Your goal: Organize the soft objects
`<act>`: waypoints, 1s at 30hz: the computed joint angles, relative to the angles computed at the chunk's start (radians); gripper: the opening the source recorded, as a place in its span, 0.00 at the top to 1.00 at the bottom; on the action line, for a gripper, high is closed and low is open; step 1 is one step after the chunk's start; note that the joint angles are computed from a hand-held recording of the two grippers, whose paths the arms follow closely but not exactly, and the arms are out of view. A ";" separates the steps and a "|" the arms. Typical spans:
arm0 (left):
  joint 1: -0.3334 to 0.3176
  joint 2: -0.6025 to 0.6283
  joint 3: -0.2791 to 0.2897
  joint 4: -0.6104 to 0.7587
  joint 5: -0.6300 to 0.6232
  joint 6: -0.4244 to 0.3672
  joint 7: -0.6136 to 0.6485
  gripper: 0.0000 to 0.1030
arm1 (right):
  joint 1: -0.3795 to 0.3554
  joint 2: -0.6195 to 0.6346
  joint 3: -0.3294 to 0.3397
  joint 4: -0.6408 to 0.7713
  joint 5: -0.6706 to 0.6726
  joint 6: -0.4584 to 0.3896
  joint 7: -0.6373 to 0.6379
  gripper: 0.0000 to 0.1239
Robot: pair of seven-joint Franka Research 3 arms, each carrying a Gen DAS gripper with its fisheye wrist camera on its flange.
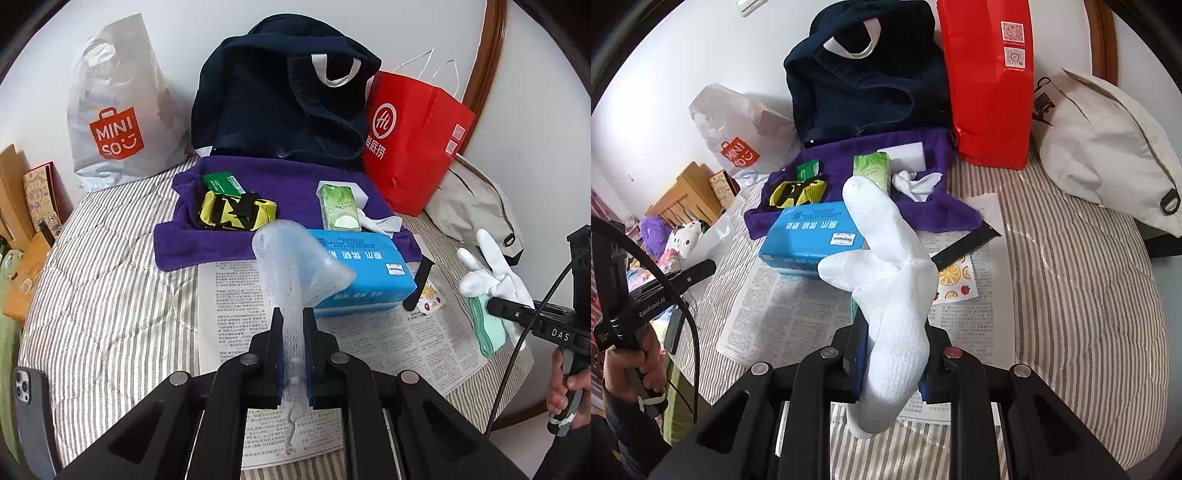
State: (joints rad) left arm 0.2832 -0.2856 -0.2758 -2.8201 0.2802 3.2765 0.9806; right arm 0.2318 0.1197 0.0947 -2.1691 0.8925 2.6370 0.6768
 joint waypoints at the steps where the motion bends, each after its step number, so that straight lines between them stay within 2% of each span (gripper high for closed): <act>1: 0.004 0.001 -0.004 0.004 0.000 0.000 0.000 0.92 | 0.000 0.001 0.000 0.004 0.000 0.000 0.002 0.83; 5: -0.021 0.010 0.031 0.019 0.004 -0.006 0.013 0.92 | 0.002 0.005 0.003 0.021 -0.001 0.003 0.000 0.83; 7: -0.003 0.012 0.017 0.028 0.008 -0.008 0.012 0.92 | 0.002 0.011 0.004 0.034 -0.001 0.000 0.002 0.83; 9: -0.047 0.022 0.066 0.038 0.010 -0.010 0.022 0.92 | 0.002 0.014 0.006 0.041 0.002 0.001 0.004 0.83; 14: -0.023 0.029 0.054 0.060 0.019 -0.020 0.024 0.91 | 0.002 0.030 0.008 0.068 -0.005 -0.003 0.016 0.83; 15: -0.039 0.033 0.072 0.065 0.021 -0.023 0.027 0.92 | 0.002 0.033 0.009 0.073 -0.007 -0.004 0.019 0.83; 18: -0.025 0.041 0.065 0.085 0.033 -0.039 0.027 0.92 | 0.003 0.045 0.013 0.093 -0.019 -0.003 0.031 0.83; 21: -0.040 0.060 0.089 0.107 0.042 -0.046 0.028 0.92 | 0.003 0.064 0.018 0.120 -0.023 -0.008 0.040 0.83; 30: -0.044 0.116 0.111 0.182 0.076 -0.064 0.010 0.91 | 0.006 0.125 0.039 0.209 -0.047 -0.014 0.064 0.83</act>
State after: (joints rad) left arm 0.2395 -0.1696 -0.1648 -2.6381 0.3562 3.2127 0.9906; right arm 0.2377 0.2448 0.1337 -1.9600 0.8453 2.6233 0.7405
